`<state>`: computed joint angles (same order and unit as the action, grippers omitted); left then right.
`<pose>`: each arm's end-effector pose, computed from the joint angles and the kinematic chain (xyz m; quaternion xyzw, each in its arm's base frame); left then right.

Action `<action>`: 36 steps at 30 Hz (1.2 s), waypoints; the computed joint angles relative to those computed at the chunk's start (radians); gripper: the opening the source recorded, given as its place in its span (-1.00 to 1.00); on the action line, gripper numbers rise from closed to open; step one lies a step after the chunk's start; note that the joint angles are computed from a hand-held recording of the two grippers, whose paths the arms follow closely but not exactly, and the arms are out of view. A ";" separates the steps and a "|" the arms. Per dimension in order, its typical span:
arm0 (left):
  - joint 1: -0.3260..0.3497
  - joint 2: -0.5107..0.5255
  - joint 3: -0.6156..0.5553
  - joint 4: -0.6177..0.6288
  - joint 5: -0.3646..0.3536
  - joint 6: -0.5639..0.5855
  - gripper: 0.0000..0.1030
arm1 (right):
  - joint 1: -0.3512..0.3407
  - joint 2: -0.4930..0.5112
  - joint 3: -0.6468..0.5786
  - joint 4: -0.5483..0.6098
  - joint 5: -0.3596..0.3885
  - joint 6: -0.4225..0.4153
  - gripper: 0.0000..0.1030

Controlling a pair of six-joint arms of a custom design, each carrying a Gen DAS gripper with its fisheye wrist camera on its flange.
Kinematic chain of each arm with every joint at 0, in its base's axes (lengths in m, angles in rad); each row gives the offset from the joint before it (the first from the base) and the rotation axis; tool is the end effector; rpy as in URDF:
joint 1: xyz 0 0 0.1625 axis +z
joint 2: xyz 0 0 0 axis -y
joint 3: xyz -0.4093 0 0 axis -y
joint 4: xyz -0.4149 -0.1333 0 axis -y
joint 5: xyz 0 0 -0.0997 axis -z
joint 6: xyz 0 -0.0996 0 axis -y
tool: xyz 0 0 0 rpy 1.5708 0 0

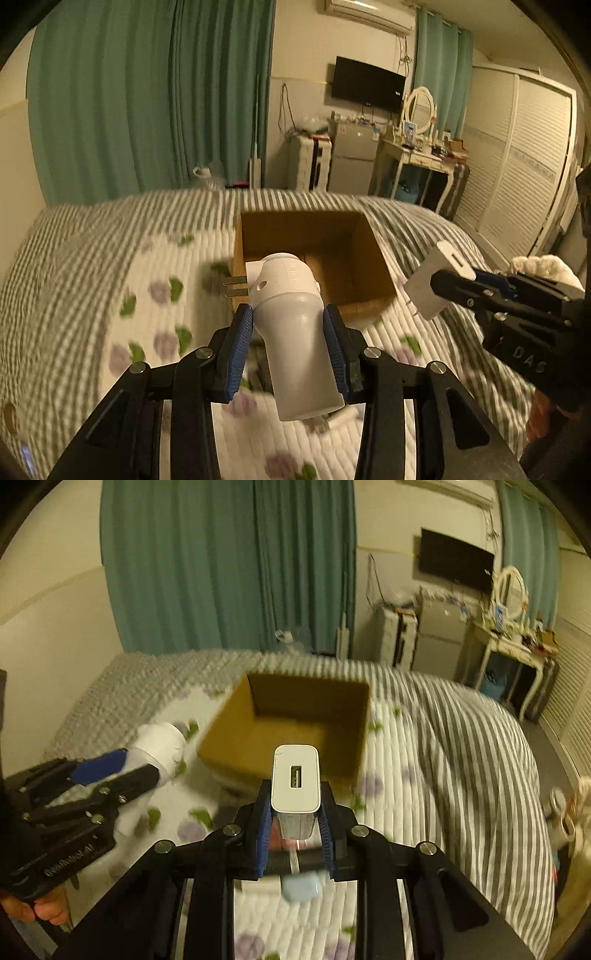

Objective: Organize rigid objects
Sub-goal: 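Drop the white bottle into the box with the left tool while the right tool drops the charger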

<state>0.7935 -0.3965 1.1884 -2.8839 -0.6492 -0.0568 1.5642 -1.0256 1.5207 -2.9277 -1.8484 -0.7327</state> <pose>-0.3993 -0.7090 0.0227 0.1979 0.8503 -0.3850 0.2993 0.1013 -0.7156 0.3286 0.2655 -0.8617 0.3403 0.2667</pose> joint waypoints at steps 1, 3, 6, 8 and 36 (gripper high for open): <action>0.007 0.019 -0.044 0.011 0.005 0.016 -0.23 | 0.005 0.013 -0.032 0.018 0.014 -0.001 -0.57; 0.026 0.065 -0.146 0.046 0.004 0.048 -0.23 | 0.014 0.050 -0.109 0.061 0.041 -0.007 -0.57; 0.051 0.142 -0.287 0.087 0.011 0.080 -0.23 | 0.023 0.126 -0.244 0.132 0.051 -0.021 -0.57; 0.071 0.206 -0.400 0.126 0.014 0.092 -0.23 | 0.023 0.189 -0.341 0.171 0.040 -0.036 -0.57; 0.078 0.256 -0.434 0.249 0.062 0.028 0.34 | -0.029 0.339 -0.595 0.302 0.024 -0.043 0.03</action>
<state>0.8717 -0.1402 0.7541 -2.6345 -0.5873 -0.0284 1.5355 -0.6868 0.9254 -2.6255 -1.8247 -0.7760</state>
